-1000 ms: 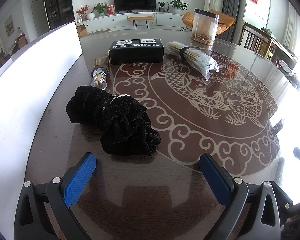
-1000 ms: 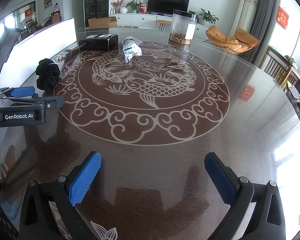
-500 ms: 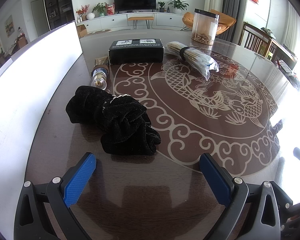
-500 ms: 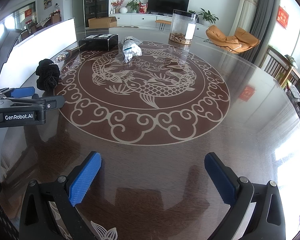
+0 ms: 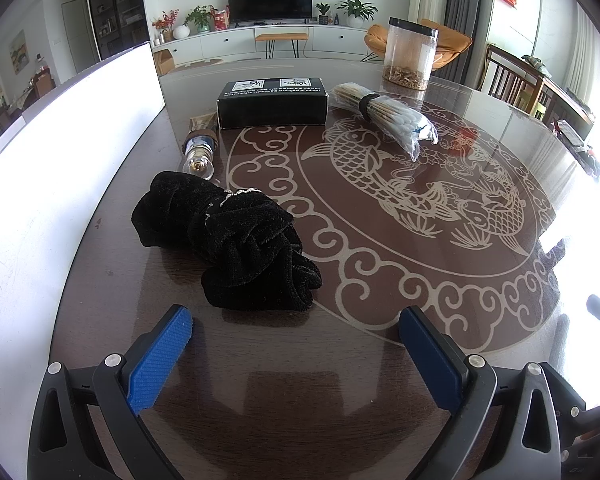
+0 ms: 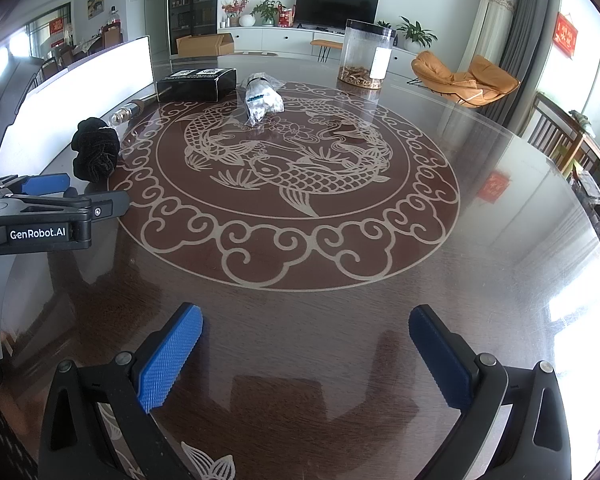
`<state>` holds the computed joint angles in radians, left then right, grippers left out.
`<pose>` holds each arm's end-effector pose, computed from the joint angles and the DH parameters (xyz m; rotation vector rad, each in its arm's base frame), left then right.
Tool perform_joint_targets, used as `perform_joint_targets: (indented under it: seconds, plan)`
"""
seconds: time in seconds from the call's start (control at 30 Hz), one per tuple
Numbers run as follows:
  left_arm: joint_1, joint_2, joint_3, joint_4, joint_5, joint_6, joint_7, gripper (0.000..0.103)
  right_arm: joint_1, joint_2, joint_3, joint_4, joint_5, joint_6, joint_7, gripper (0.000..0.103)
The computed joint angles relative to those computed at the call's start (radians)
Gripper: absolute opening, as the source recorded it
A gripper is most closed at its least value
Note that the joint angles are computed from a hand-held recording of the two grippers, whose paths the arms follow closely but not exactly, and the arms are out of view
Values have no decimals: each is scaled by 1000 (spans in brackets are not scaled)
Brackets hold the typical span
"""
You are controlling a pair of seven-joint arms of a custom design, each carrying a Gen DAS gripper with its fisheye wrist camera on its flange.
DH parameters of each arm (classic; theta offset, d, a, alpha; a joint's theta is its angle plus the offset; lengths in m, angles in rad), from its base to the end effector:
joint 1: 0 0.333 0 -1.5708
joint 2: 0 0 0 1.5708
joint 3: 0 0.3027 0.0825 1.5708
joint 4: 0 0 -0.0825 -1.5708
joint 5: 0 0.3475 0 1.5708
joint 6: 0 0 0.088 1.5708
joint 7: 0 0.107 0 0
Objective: Organize objects
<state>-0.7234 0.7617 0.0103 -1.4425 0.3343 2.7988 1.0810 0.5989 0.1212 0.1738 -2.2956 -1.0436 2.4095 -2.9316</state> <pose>0.5399 -0.4899 0.3144 -1.3815 2.3545 -0.7598 0.3619 0.3452 0.3132 -1.7153 2.1026 -0.8150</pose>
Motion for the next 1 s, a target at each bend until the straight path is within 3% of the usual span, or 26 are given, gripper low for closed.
perform_joint_targets:
  seconds: [0.3, 0.37, 0.6, 0.67, 0.73, 0.8, 0.9, 1.0]
  plan:
    - [-1, -2, 1, -1, 0, -1, -1, 103, 0, 1, -1, 1, -1, 0, 0, 103]
    - [14, -9, -23, -5, -11, -20, 30, 103, 0, 2, -1, 1, -1, 0, 0, 103]
    - [14, -206, -23, -334, 20, 91, 21, 103, 0, 4, -2, 3, -2, 1, 1, 103]
    - [1, -247, 3, -396, 32, 106, -20, 103, 0, 4, -3, 2, -2, 2, 1, 103]
    - [50, -266, -33, -426, -14, 133, -31, 103, -2, 2, -4, -1, -2, 10, 4, 103]
    - [127, -280, -96, -474, -95, 232, -2, 103, -22, -13, -17, -29, -25, 97, 21, 103]
    - [163, -285, -123, -500, -176, 288, 25, 103, -63, -32, -46, -39, -134, 200, 78, 103]
    - [104, -289, -56, -508, -201, 312, 18, 103, -119, 20, -76, 72, -136, 250, -20, 103]
